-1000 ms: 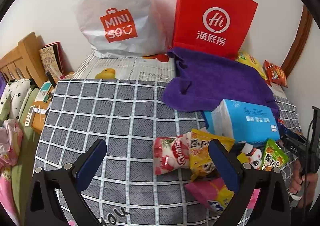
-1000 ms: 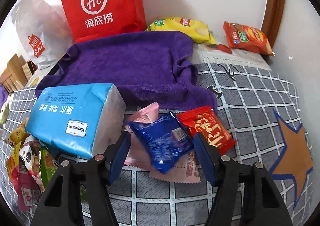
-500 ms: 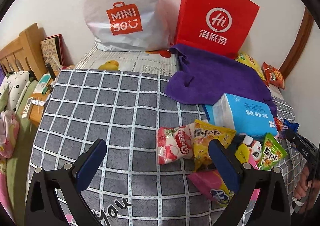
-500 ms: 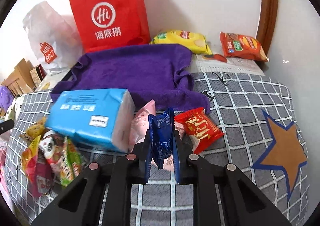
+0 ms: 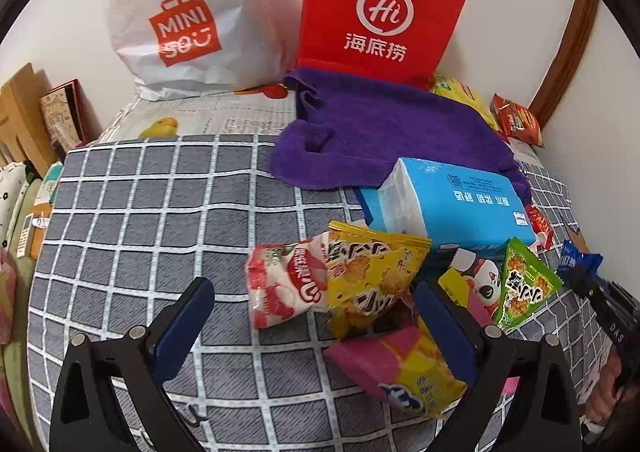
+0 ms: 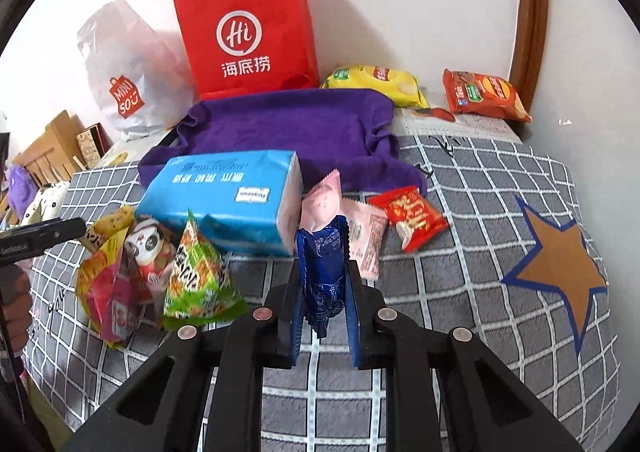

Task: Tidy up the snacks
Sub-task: 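Lift the blue packet with the right gripper while the left gripper grasps the yellow snack bag, then carry the blue packet and yellow bag over the purple towel with both grippers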

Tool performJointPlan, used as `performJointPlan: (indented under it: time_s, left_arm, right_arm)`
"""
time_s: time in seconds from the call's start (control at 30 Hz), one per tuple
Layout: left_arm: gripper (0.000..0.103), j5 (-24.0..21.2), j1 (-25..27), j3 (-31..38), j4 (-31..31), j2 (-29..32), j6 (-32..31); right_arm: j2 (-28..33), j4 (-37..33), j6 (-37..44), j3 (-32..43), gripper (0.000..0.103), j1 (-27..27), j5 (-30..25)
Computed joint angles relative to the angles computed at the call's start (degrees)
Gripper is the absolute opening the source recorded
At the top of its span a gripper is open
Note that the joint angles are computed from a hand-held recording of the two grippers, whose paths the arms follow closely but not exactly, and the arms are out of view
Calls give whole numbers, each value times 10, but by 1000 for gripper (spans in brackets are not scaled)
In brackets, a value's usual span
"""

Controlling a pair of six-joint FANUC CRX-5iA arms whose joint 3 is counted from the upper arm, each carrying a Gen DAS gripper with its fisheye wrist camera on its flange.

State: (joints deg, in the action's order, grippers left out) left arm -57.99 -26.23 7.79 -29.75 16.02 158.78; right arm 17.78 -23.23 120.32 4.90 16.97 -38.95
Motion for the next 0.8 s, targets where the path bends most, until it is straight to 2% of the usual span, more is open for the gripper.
performJointPlan:
  time_s: [0.1,0.23,0.37,0.43,0.47,0.5,0.53,0.6,0.8]
  left_arm:
    - [92,15,10,0,19,8,-24]
    - [80,41,26,-9,55,15,-55]
    - [76,81,44,-29,95,13,-79]
    - [66,93,48,-36,109,13,-88]
    - [65,99,51,-38,116,14,-93]
    - [60,103,52,-39,118,15,-95]
    - [49,106,51,-40,118,15,-98]
    - [42,113,54,-43,128,14,-113]
    - [41,131,63,-67,150,-7,-117]
  right_arm:
    - [3,-4,-2,-1,18,-3,-9]
    - [15,6,-19,5,18,-2,-16]
    - [24,4,-28,13,18,-5,-25]
    - [26,5,-30,14,18,-4,-26]
    - [26,6,-31,13,18,-4,-26]
    - [26,8,-32,13,18,-3,-25]
    - [26,9,-33,12,18,-2,-25]
    - [26,7,-34,13,18,-2,-27]
    - [18,1,-33,10,18,-3,-28]
